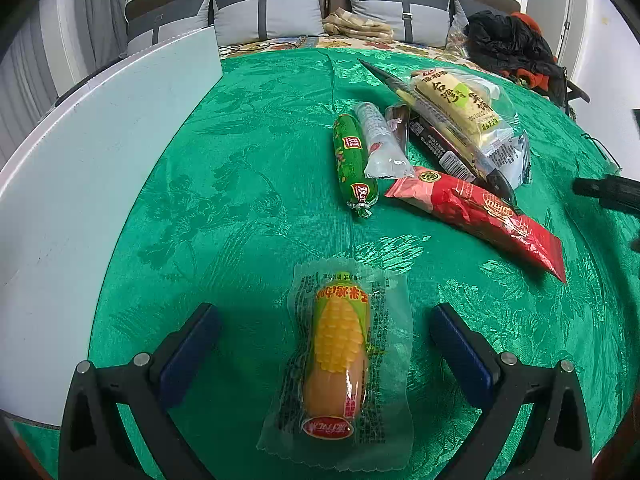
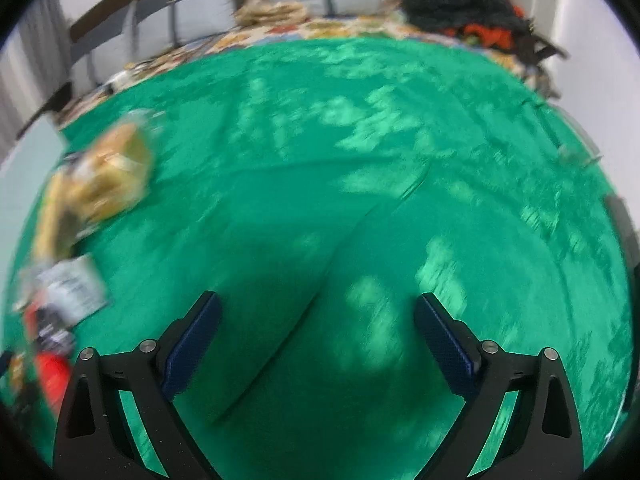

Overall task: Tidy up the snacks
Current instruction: 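Bring the left tool over the corn pack while the right tool approaches the red packet, then grasp the corn pack with the left tool while the right tool grasps the red packet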

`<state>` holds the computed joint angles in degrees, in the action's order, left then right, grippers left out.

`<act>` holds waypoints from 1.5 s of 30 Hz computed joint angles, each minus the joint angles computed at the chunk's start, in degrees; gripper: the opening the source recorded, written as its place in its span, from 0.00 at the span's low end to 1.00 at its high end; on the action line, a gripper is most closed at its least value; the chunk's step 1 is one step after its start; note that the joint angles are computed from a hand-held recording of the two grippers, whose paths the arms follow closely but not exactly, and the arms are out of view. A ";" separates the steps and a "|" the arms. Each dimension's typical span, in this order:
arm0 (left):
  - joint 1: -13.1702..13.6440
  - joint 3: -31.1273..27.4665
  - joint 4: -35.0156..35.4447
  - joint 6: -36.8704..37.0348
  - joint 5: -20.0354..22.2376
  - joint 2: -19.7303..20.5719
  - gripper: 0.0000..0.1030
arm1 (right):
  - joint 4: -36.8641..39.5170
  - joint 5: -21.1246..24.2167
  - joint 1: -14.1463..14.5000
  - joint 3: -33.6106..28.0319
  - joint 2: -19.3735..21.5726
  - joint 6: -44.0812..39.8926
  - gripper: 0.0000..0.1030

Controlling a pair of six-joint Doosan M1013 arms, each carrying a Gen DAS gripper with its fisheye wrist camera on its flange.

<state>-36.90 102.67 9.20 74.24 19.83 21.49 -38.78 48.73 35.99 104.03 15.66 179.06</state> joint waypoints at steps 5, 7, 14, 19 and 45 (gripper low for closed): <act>-0.02 -0.21 -0.28 0.51 0.85 -0.04 1.00 | 11.33 -16.03 0.84 -0.12 -2.19 -15.43 0.95; -0.06 -0.71 -0.40 0.23 2.66 -0.09 1.00 | 17.58 -17.00 1.32 -2.89 -0.96 -24.94 0.95; -0.03 -1.59 -4.24 4.99 6.30 -0.96 0.56 | 30.92 -7.96 1.46 -13.31 7.13 -42.35 0.91; -0.08 -0.67 -4.31 6.38 5.43 -1.80 0.41 | 36.81 -5.98 2.40 -14.69 8.60 -46.30 0.25; 5.81 2.77 -45.27 37.40 2.25 -4.57 0.19 | 34.25 -0.68 4.85 -20.18 10.54 -45.69 0.16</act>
<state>-31.10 105.44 -36.07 111.64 22.08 16.92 -4.54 48.05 40.84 83.85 26.20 133.38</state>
